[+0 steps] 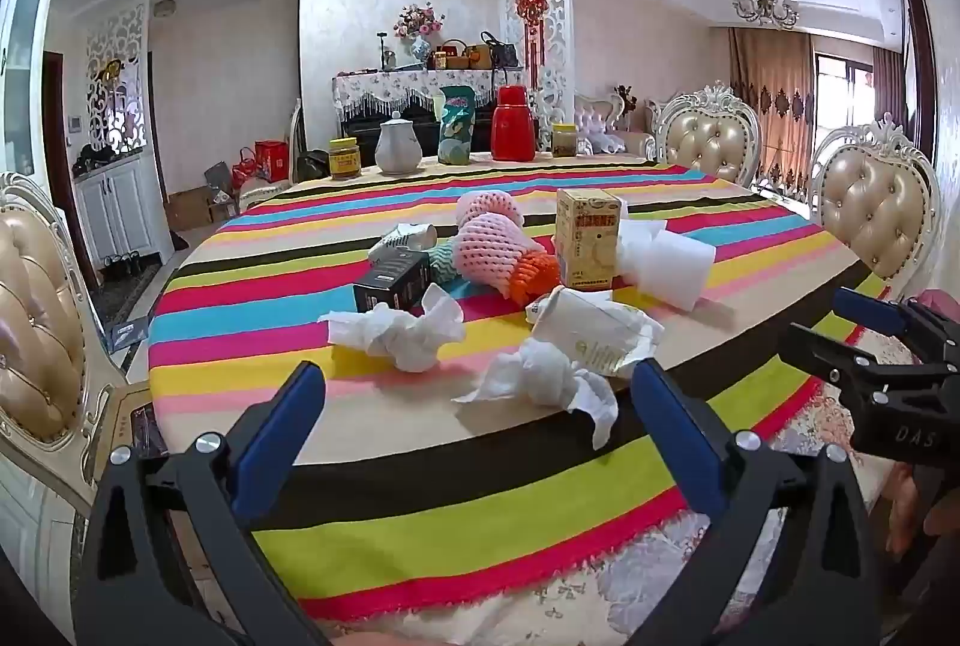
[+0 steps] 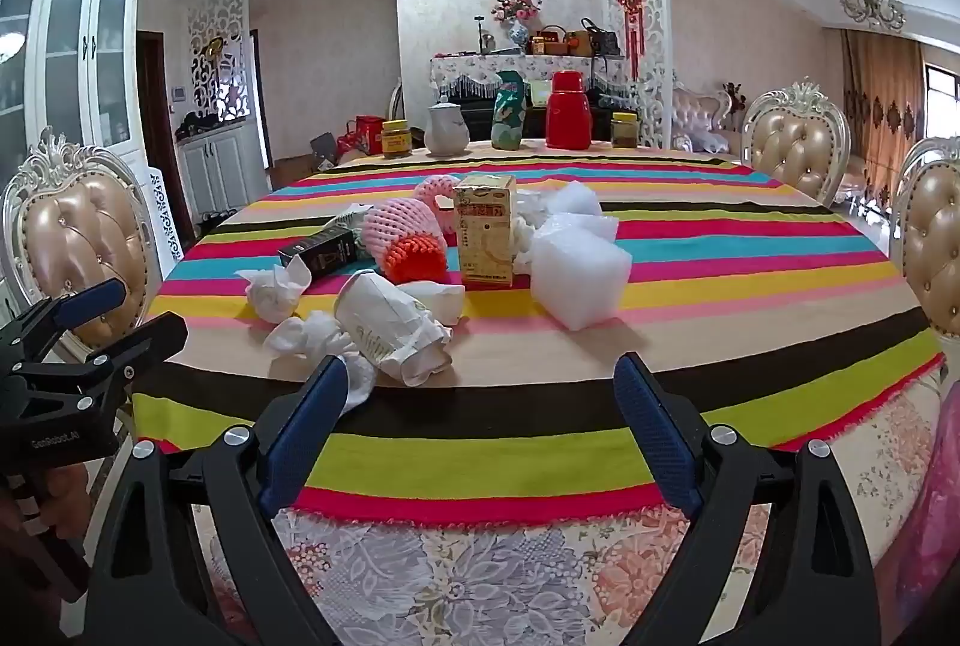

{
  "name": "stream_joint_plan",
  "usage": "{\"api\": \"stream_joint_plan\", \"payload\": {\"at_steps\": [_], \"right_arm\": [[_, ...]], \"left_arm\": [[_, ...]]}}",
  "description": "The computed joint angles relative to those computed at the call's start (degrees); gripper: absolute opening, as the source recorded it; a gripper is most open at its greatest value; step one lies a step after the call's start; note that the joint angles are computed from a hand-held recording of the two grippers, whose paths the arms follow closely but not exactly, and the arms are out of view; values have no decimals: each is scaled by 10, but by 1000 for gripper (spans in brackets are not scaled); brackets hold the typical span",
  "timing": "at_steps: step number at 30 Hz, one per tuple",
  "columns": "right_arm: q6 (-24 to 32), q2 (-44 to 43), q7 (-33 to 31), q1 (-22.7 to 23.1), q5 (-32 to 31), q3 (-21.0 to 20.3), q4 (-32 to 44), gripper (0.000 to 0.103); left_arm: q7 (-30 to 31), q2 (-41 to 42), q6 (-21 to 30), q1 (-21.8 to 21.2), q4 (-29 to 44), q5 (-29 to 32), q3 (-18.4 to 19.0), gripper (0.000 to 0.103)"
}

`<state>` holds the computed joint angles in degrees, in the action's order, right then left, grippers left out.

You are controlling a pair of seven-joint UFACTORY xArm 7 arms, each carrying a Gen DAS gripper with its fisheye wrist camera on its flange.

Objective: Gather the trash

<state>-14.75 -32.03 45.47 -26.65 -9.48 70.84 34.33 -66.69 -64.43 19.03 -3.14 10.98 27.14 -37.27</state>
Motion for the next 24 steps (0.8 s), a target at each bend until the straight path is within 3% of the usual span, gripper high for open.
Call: {"api": "stream_joint_plan", "payload": {"at_steps": [18, 24], "right_arm": [[-8, 4, -1, -4, 3, 4, -1, 85], [-15, 3, 7, -26, 5, 27, 4, 85]], "left_arm": [[-2, 0, 1, 0, 0, 4, -1, 99], [-3, 0, 1, 1, 0, 4, -1, 99]]}}
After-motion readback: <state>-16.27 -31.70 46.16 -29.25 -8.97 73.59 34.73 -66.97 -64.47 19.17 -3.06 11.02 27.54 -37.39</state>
